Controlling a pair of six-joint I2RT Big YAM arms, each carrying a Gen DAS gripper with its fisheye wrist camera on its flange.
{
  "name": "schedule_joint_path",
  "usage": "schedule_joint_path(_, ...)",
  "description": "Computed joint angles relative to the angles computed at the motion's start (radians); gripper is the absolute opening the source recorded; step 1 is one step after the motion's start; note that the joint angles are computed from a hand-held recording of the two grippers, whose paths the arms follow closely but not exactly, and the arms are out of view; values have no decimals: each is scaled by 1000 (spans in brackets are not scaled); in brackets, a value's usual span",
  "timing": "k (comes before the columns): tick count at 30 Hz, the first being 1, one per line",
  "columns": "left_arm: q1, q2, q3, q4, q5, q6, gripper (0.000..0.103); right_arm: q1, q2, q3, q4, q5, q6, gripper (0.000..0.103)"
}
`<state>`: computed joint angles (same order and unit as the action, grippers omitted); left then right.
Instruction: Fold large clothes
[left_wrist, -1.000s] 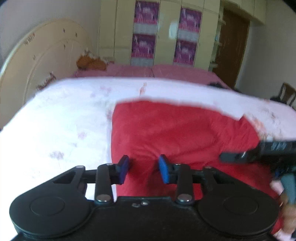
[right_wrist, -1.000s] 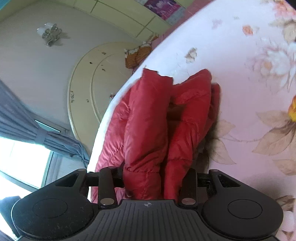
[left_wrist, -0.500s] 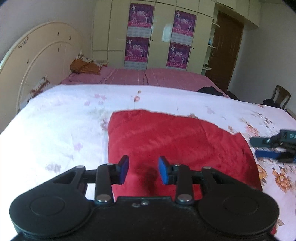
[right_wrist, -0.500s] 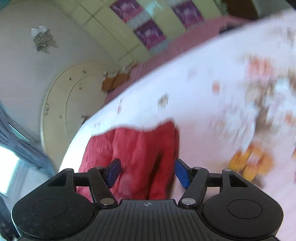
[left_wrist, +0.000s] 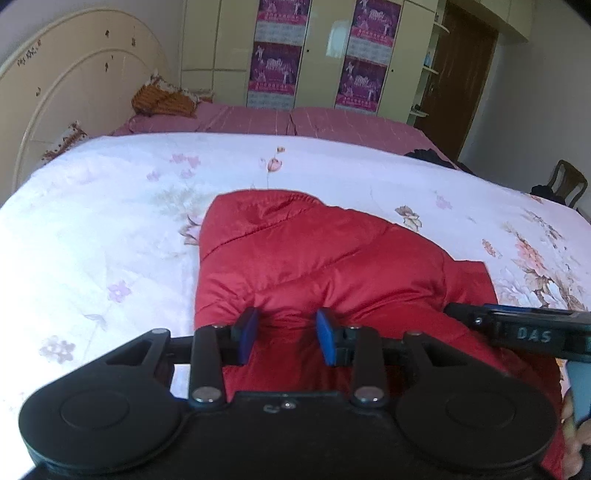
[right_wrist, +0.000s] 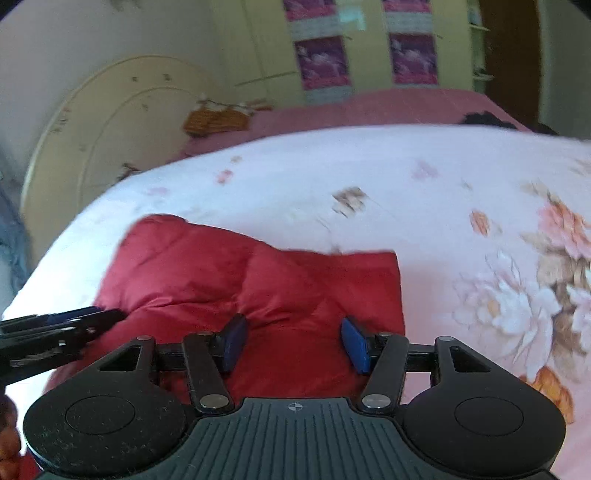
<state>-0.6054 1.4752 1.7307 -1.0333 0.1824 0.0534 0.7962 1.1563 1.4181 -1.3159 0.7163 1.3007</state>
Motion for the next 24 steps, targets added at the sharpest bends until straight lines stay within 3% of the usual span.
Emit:
schedule_joint_path(10,-10,-4,2,-5,-31,16,34,-49,-19,-4,-3,-100,-55,56)
schedule_joint_path(17,-6,-105,-42,-22,-18,-21,38,85,-55,41,-57,45,4,57)
schedule_joint_path(24,-23,-233,-119,-49,-23,-29,38,293,-21,120,-215,174,137,57)
